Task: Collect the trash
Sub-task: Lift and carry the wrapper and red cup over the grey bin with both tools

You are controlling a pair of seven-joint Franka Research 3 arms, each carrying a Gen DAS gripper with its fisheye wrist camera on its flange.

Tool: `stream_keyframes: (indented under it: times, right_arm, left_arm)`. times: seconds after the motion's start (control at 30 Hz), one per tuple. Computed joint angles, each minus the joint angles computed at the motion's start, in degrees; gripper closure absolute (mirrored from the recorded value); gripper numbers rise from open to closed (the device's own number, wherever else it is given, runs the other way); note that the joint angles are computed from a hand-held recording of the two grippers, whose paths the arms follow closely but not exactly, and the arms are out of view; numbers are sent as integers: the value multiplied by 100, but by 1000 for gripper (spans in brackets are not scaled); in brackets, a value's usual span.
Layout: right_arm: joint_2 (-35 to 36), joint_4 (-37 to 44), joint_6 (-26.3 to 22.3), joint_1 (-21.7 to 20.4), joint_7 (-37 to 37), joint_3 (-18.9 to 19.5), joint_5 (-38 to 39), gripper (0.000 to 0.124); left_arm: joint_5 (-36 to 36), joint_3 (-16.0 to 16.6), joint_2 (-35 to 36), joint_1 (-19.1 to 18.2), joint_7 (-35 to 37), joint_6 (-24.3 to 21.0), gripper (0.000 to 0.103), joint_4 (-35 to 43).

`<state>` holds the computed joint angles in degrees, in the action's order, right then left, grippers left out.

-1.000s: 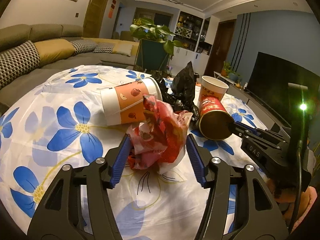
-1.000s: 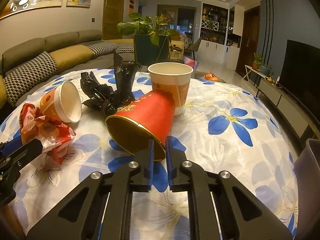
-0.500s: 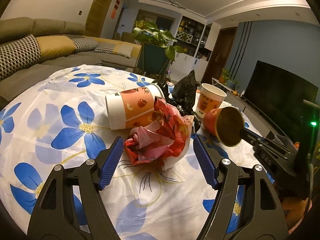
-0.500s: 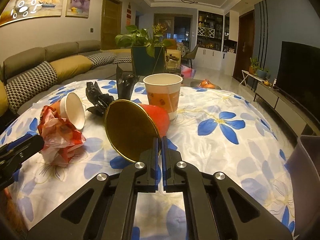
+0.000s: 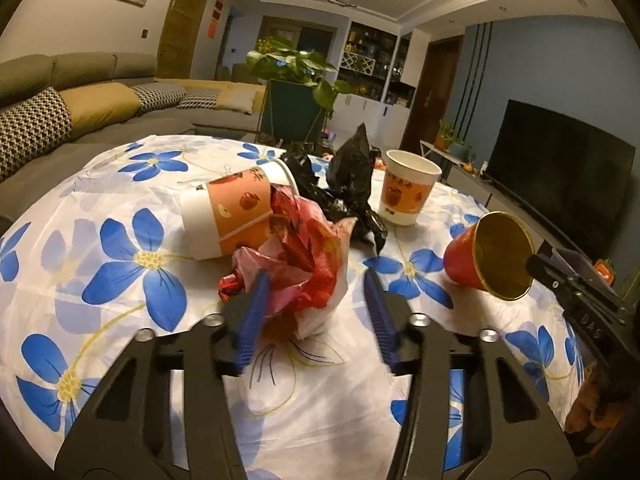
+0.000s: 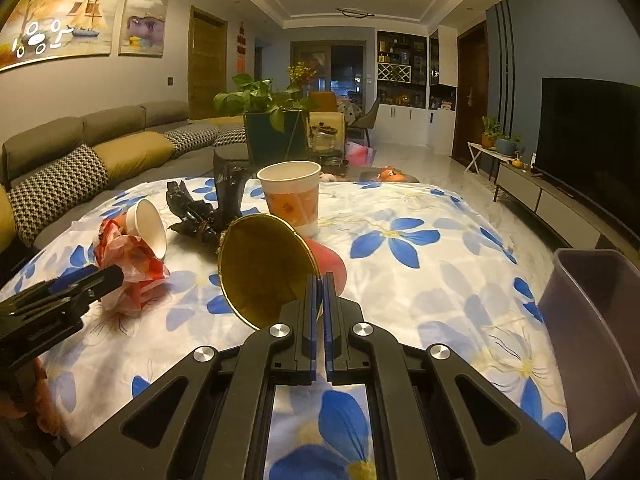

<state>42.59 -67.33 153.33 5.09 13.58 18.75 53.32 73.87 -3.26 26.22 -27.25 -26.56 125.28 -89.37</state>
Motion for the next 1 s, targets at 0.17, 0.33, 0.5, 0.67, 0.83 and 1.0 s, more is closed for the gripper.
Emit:
stream_keyframes:
  times: [0.17,0.33,0.5,0.67,0.83,1.0]
  right_arm:
    - [-126,-185,-11,-115,-167,68,184,120]
    - [-232,-313,-44,-186,-311,73,384,120]
    - [-335,-428,-53,-250,-482,68,610,120]
    - [-432,-522,-47,-304,-636,43,834,120]
    - [-524,-608,-6,-329,-755,-14,1016,120]
    - [-629,-719,34,-387,-863,-59,1203,120]
  left_arm:
    - [6,-9,8,-55,89,-86,79,14]
    - [101,-28,-33,-127,45,-183,83,-17]
    - [258,-61,-51,-217,64,-271,84,43]
    - [348,-77,57,-236,173,-72,84,228]
    - [303,-17,272,-312,429,65,84,537]
    - [201,67,395,-376,559,152,84,701]
